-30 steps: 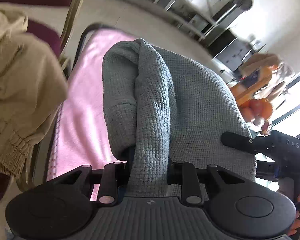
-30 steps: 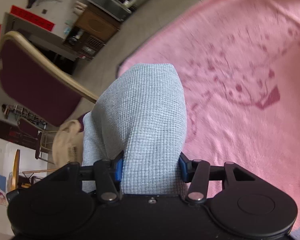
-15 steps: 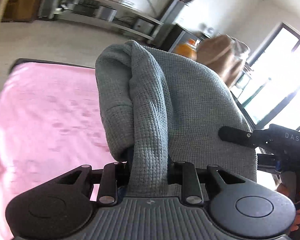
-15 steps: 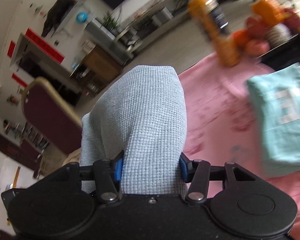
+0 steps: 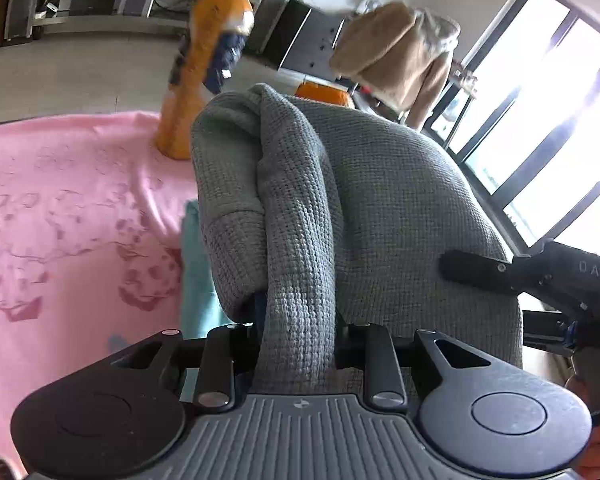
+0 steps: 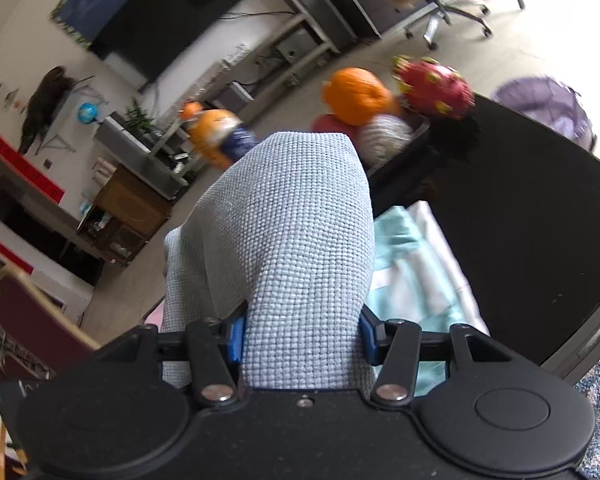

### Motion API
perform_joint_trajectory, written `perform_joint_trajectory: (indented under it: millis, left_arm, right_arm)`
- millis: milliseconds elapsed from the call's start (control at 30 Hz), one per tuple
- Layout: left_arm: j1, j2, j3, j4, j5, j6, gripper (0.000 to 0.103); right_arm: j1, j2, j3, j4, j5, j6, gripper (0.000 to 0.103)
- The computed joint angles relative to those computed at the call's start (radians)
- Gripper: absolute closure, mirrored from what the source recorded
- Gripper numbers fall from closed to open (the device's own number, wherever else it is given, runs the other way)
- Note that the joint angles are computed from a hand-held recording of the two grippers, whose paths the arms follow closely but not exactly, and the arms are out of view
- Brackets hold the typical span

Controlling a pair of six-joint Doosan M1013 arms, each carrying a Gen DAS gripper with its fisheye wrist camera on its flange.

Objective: Fold clothes
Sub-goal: 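Carry the bundle with both grippers onto the black table beside the fruit bowl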

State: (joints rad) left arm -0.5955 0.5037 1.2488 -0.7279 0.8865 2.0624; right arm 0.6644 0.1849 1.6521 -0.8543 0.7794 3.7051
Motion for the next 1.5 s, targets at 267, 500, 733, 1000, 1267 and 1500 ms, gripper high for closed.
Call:
perform_joint_trajectory:
  millis: [267,500,733,1000,1267,1500]
  left_arm:
    - [-0.043,0.141,-0.162,0.207,0.078,-0.189,0.07]
    - [0.008,0.156,-0.165,0.119,0.109,-0.163,0.058]
    - [0.036,0.067,-0.095,0.05,-0.002,0.02,0.068]
    - [-0.061,0.137,-0.195,0.24,-0.104,-0.048,0.068]
    - [-0.044,0.222,-0.273,0.319,-0.03,-0.207,0.061]
    - [-0.02,0.19,-0.248,0.234,0.017,-0.148,0.067]
  right_arm:
    - [-0.148,0.003,0.154,0.06,-0.285,0.071,0.051]
    - [-0.152,0.038,0.16,0.077,-0.295,0.023,0.035]
    - [-0.081,0.006,0.071,0.085,-0.046,-0.205,0.024]
    - [-0.081,0.077,-0.024,-0.013,0.156,-0.279,0.082]
    - [-0.134,0.139,-0.032,0.035,0.027,-0.296,0.081]
    - [-0.123,0.135,-0.049,0.049,0.073,-0.334,0.081]
